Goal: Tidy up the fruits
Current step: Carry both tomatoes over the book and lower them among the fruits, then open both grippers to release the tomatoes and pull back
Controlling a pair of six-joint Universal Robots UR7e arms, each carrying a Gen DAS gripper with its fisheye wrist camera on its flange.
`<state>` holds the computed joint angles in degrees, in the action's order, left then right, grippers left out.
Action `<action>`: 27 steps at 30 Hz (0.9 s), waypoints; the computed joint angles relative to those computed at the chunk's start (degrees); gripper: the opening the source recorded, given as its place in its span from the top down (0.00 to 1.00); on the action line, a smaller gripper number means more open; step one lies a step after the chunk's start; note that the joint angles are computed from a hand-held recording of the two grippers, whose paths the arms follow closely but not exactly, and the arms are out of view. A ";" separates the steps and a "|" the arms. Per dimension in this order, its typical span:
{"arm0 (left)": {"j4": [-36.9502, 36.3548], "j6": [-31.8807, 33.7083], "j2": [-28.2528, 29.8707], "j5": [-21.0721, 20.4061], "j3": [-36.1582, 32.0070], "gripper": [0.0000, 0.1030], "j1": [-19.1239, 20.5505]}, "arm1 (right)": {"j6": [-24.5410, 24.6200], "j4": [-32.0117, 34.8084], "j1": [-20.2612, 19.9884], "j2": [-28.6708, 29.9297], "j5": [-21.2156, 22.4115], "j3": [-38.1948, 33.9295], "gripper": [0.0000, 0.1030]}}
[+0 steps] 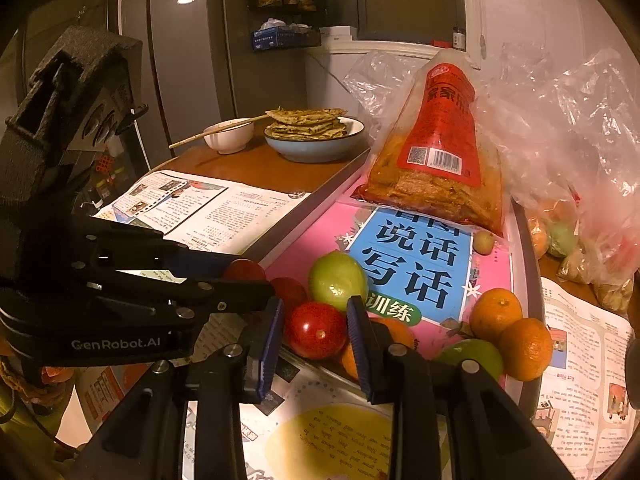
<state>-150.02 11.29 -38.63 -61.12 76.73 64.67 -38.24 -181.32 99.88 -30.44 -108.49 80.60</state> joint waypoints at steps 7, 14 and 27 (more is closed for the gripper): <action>0.08 0.03 0.02 0.04 0.14 0.71 -0.03 | -0.60 -1.66 0.09 -0.58 -0.23 1.47 0.68; -0.21 0.18 0.09 0.29 0.26 0.71 -0.07 | -0.44 -3.00 0.07 -1.11 -0.38 2.62 0.68; -0.92 0.30 0.19 1.00 0.64 0.71 -0.26 | 1.34 -6.31 -0.43 -3.27 0.09 6.24 0.61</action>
